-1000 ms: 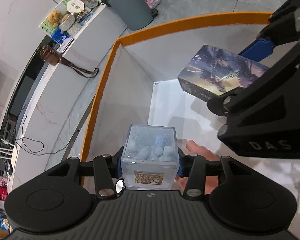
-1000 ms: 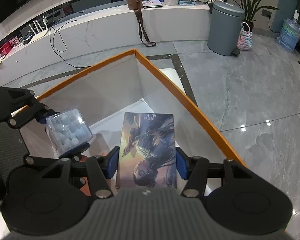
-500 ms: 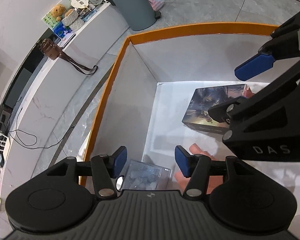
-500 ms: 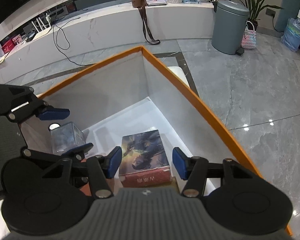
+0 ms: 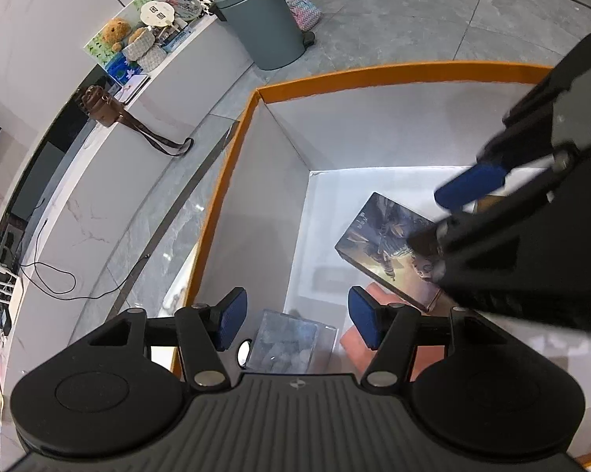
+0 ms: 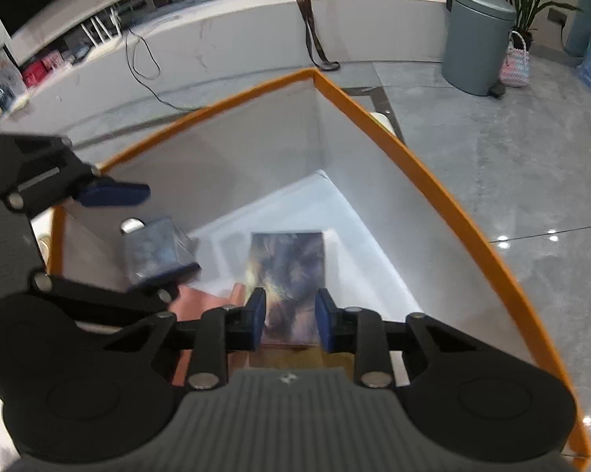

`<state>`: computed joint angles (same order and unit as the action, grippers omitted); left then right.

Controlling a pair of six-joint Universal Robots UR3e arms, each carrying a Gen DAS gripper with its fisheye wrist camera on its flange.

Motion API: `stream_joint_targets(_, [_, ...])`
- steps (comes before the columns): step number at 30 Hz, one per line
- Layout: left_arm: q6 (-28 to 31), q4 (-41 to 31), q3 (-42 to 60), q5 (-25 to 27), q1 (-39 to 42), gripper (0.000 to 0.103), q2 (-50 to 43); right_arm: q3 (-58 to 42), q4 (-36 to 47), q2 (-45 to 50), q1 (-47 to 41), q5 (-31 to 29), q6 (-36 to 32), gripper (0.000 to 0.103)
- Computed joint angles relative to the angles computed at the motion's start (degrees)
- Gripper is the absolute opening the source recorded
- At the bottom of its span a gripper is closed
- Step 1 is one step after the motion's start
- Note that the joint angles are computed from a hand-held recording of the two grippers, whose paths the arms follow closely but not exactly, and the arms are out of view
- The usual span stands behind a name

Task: Organize rigid objects
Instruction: 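Open both tools to drop the clear cube and card box into the orange box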

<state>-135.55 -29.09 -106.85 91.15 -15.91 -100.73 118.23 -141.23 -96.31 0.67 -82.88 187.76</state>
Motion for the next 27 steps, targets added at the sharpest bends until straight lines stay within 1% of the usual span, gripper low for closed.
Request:
stream_joint_targets(3, [0.13,-0.91,0.45,-0.74,0.67,0.071,0.88,-0.02,-0.99,-0.92,0.46,-2.05,1.28,0.029])
stream_joint_targets(9, [-0.68,-2.67,-0.11,-4.18,2.81,0.071,4.01,0.35,-1.71,-3.17,0.45,-2.57,1.85,0.029])
stream_joint_targets(12, [0.2,-2.59,-1.48,-5.64,4.43,0.071,6.29,-0.5,-1.7,-3.24,1.25,-2.91,1.86,0.029])
stream_joint_targets(14, [0.22,-1.14,-3.87,-7.6,6.3,0.071,8.95,-0.88,-1.86,-3.35,1.82,-3.13,1.81,0.029])
stream_joint_targets(16, [-0.83,0.33,-6.68,-10.87,9.21,0.071,12.29,-1.0,-2.62,-3.43,2.62,-3.74,1.93,0.029])
stream_joint_targets(18, [-1.14,-0.09,-8.77,-14.3,12.45,0.071,15.5,-0.83,-5.05,-3.0,3.65,-4.48,1.94,0.029])
stream_joint_targets(22, [0.14,-0.18,-12.0,-17.26,17.57,0.071,19.97,-1.39,-7.93,-1.87,6.3,-6.55,3.11,0.029])
stream_joint_targets(27, [1.77,-3.67,-15.11,-22.93,26.62,0.071,25.48,-2.24,-9.06,-1.11,9.42,-9.0,3.99,0.03])
